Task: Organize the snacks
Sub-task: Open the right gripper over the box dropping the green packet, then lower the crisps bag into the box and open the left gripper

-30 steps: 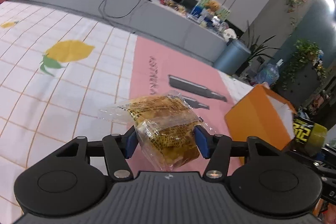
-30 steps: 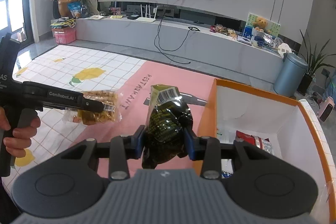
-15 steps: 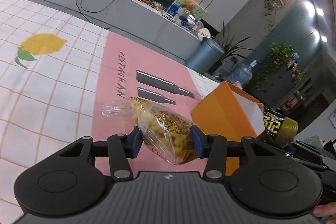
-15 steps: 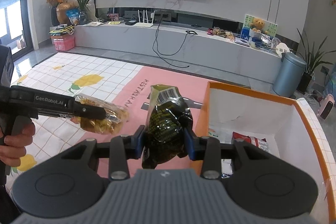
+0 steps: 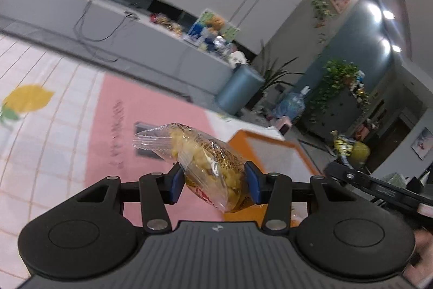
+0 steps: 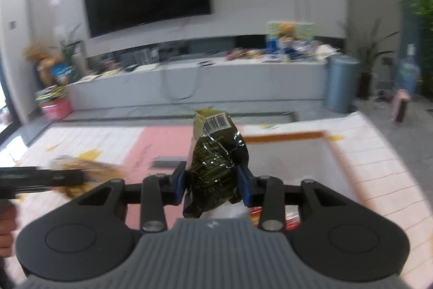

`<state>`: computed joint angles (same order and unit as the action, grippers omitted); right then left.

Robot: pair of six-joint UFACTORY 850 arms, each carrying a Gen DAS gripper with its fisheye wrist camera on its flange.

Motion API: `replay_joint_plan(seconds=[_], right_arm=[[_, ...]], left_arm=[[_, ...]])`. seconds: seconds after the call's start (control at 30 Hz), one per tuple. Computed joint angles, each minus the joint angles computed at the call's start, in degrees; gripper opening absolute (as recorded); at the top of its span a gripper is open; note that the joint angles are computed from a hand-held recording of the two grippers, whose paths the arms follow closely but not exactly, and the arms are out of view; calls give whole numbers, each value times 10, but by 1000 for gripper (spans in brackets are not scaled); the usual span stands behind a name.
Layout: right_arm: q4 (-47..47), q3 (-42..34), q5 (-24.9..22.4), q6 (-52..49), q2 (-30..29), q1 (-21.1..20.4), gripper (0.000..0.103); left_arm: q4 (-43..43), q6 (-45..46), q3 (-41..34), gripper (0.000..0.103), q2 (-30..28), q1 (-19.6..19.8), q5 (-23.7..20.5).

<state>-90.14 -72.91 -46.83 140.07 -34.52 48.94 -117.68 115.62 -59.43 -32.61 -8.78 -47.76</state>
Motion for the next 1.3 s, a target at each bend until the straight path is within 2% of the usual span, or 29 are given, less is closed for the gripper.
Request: replay_joint_plan(seconds=[0.13, 0.27, 0.47, 0.53, 0.57, 0.6, 0.7, 0.87, 1.07, 1.17, 1.3], right_arm=[[25, 50, 34, 42, 37, -41, 38], [56, 63, 91, 35, 30, -81, 38], [167, 25, 158, -141, -5, -127, 40], [162, 20, 159, -133, -11, -134, 53], [125, 28, 168, -94, -6, -136, 55], [85, 37, 170, -51, 0, -135, 63], [-26, 74, 150, 73, 29, -127, 66], [-17, 109, 93, 101, 64, -102, 72], [-20, 149, 79, 145, 99, -92, 72], [-37, 160, 82, 159, 107, -94, 72], [-44, 170, 85, 179, 113, -97, 72]], left_arm=[[-9, -5, -4, 53, 17, -31, -7], [-12, -24, -26, 53, 10, -67, -9], [-15, -37, -64, 53, -16, -111, 18], [-8, -53, -79, 53, -26, -123, 39], [-6, -60, -85, 53, -31, -128, 49], [-7, -66, -92, 53, -36, -133, 59], [-3, -71, -103, 53, -42, -144, 77], [-23, -47, -107, 53, -42, -164, 118], [-61, -33, -143, 53, -67, -195, 212], [-29, -85, -170, 53, -84, -206, 241], [54, -185, -204, 53, -106, -219, 256]])
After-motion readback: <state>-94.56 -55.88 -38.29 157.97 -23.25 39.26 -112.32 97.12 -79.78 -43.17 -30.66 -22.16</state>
